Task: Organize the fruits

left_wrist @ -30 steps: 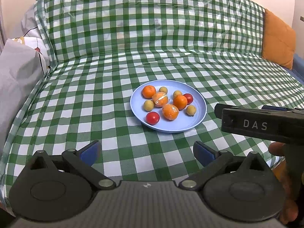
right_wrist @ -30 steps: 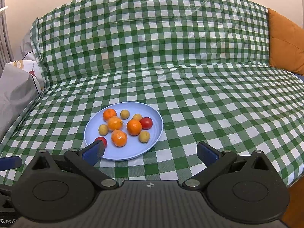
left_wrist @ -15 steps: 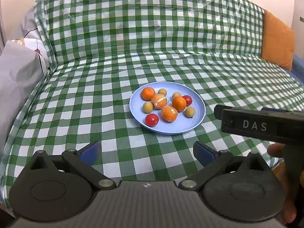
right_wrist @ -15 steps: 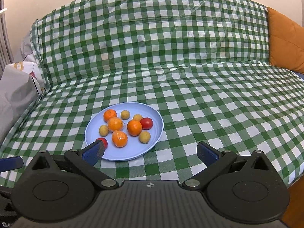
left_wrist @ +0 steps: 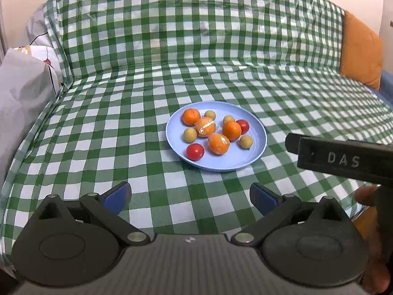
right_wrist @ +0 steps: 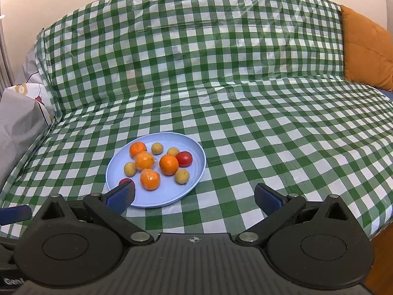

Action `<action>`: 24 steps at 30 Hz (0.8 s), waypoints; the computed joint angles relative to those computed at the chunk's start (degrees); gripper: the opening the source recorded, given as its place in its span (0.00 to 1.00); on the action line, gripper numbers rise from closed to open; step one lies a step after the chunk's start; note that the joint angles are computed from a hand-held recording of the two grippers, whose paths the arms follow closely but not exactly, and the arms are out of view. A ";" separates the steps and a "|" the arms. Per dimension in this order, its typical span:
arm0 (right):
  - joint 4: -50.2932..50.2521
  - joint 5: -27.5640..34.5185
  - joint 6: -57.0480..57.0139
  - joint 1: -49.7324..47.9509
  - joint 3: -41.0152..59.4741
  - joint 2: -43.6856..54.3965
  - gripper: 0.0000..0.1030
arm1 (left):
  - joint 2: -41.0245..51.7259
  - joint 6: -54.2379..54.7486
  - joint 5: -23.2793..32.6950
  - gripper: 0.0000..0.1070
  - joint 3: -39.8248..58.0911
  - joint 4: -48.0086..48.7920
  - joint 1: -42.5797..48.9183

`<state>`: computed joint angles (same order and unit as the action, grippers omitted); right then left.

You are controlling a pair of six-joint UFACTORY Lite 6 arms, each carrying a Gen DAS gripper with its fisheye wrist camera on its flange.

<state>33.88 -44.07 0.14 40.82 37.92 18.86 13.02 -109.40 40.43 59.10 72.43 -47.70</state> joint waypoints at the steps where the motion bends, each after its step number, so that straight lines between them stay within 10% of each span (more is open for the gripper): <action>1: 0.39 0.25 -0.23 0.02 0.23 0.19 0.99 | 0.33 -0.09 -0.14 0.96 0.21 0.15 0.23; 24: -1.53 7.55 -0.14 -3.93 8.05 5.88 0.99 | 4.85 -0.43 -4.09 0.96 3.74 3.02 7.46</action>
<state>32.35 -36.52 0.00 36.89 45.98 24.75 17.88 -109.83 36.33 62.84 75.45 -40.24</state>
